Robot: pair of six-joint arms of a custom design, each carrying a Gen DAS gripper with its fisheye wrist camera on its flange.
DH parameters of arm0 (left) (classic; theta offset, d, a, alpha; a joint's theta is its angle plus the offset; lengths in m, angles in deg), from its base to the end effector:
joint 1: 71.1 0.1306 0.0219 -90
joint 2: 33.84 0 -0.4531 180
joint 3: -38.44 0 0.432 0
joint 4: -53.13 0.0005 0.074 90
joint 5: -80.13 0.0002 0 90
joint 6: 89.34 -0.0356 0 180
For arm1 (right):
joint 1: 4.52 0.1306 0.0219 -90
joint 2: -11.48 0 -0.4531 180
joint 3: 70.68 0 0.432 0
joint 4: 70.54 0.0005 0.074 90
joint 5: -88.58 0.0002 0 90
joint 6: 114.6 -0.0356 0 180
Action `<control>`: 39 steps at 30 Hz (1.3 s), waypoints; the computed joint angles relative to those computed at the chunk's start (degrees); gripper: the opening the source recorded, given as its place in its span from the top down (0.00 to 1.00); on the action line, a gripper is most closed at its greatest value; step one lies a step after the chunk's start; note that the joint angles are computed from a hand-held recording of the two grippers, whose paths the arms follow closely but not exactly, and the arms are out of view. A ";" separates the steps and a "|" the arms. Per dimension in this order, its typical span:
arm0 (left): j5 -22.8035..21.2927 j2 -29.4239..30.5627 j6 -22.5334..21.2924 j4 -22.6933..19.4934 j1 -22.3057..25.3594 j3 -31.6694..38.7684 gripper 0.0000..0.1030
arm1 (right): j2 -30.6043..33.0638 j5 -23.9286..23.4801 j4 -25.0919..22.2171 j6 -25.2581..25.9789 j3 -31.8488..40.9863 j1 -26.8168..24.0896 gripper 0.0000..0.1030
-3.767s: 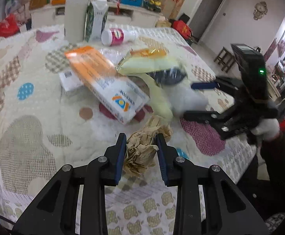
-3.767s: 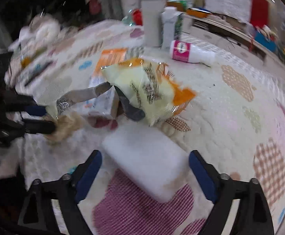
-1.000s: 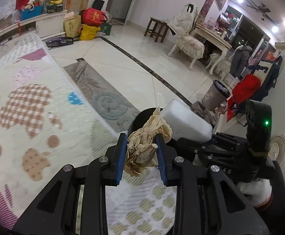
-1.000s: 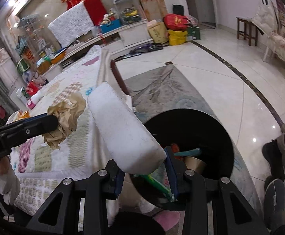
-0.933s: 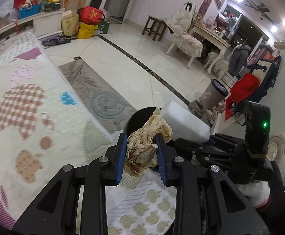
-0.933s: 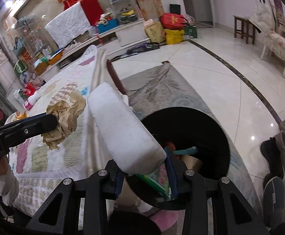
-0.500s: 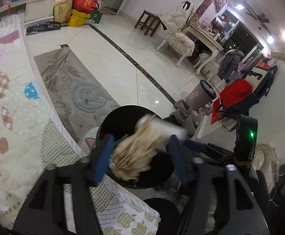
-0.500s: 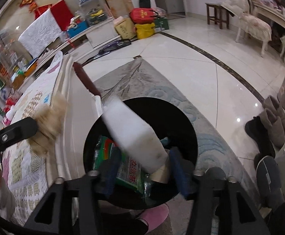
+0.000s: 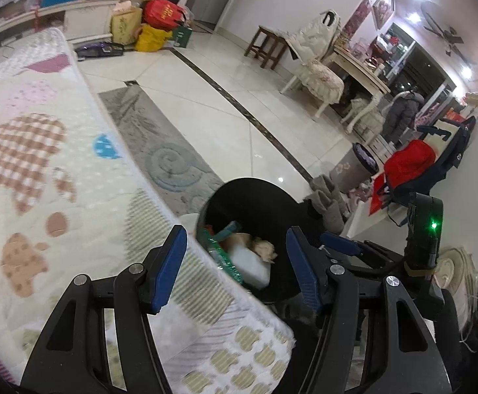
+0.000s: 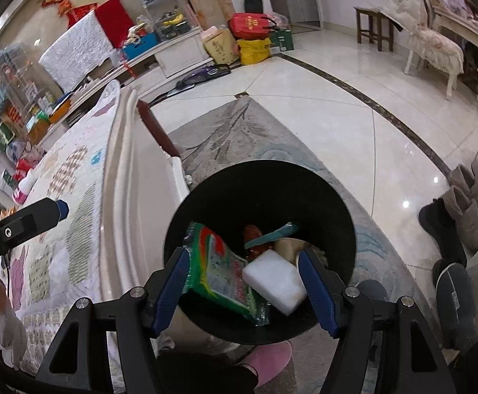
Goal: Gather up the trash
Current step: 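Move both open tools back over the bed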
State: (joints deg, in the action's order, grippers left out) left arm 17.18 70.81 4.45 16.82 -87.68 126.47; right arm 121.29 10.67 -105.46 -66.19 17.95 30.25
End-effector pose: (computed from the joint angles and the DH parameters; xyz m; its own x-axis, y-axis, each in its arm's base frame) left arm 0.5837 -0.1912 0.3609 -0.7972 0.1759 -0.5775 0.4652 0.7887 -0.4019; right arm 0.5293 0.3578 0.3104 -0.8164 0.2234 -0.5325 0.1073 0.9648 0.2402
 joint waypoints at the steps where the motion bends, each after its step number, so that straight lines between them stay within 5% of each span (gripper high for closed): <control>1: -0.67 -0.43 -0.12 0.22 0.23 -0.45 0.40 | 0.05 0.06 0.13 0.30 0.15 0.24 0.35; 20: -11.89 -8.87 -1.38 3.88 9.67 -9.66 0.40 | 8.58 -1.54 -4.43 7.92 15.78 5.84 0.35; 39: -13.98 -14.87 0.43 2.41 31.08 -15.50 0.40 | 26.68 -11.01 -15.19 17.73 45.83 12.20 0.35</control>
